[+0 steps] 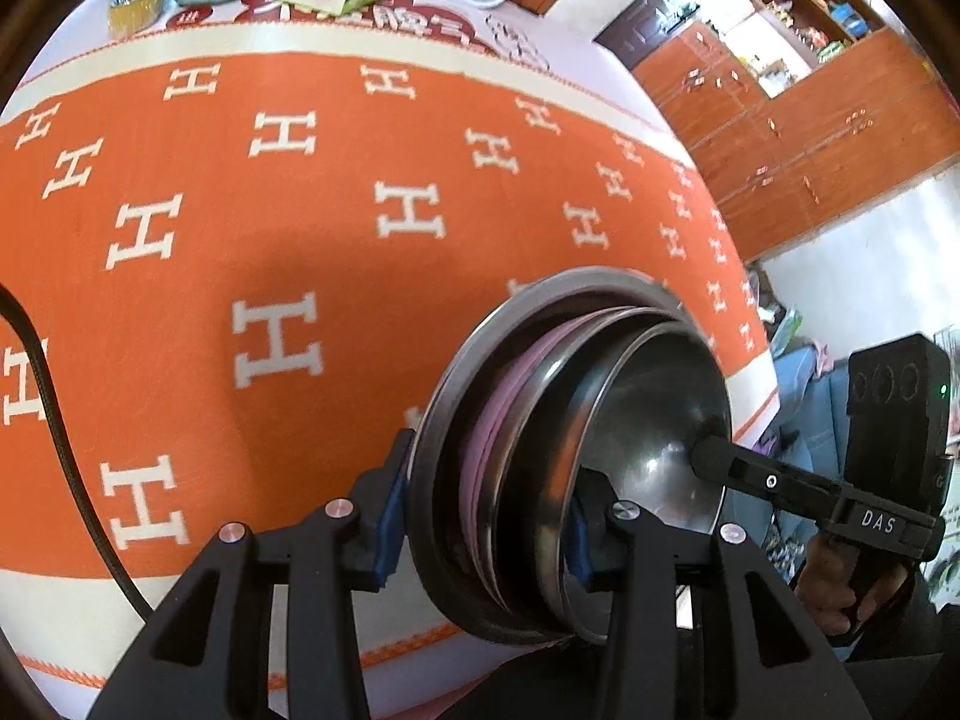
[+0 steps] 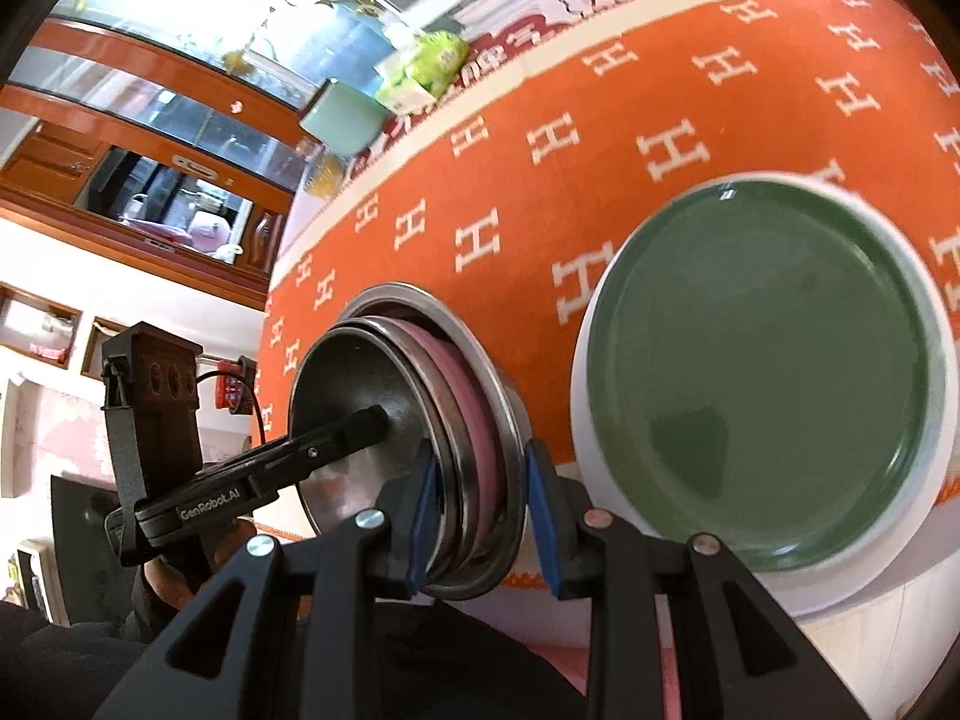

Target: Organize plates and bowls

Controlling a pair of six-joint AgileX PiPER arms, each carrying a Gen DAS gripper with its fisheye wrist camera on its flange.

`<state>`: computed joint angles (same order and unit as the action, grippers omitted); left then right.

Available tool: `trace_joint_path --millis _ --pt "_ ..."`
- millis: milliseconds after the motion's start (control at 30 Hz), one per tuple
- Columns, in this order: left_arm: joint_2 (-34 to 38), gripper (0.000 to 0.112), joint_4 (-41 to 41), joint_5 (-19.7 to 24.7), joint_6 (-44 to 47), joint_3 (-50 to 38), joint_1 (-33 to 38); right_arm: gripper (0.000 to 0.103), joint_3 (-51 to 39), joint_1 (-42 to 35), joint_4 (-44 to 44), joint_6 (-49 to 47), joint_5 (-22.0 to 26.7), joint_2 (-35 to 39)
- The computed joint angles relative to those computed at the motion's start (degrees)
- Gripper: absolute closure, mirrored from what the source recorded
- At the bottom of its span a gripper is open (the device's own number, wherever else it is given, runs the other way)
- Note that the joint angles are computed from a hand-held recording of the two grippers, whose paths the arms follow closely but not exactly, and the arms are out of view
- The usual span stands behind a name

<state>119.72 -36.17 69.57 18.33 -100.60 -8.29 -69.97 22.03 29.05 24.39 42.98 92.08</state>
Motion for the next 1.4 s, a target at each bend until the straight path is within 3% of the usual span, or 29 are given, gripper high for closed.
trace_joint_path --millis 167,367,700,1033,1400 --pt "-1.9 0.072 -2.3 -2.7 -2.6 1.4 -1.9 0.075 2.8 -4.3 4.9 -7.0 0.6 -2.6" --pt "-3.6 0.072 0.4 -5.5 -7.1 0.8 -6.8 0.075 4.4 -9.2 7.4 -12.8 3.0 -4.9" --pt "-0.5 0.072 2.4 -7.1 -14.8 -5.1 -14.0 0.075 6.2 -20.0 10.3 -22.7 9.5 -7.1" --pt "4.1 0.072 7.0 -7.6 -25.3 -12.1 -19.9 0.074 2.5 -28.8 10.8 -32.3 17.8 -2.3" --pt "7.2 0.072 11.5 -8.6 -38.2 -13.6 -23.4 0.074 -1.5 -32.5 9.5 -41.0 23.8 4.9"
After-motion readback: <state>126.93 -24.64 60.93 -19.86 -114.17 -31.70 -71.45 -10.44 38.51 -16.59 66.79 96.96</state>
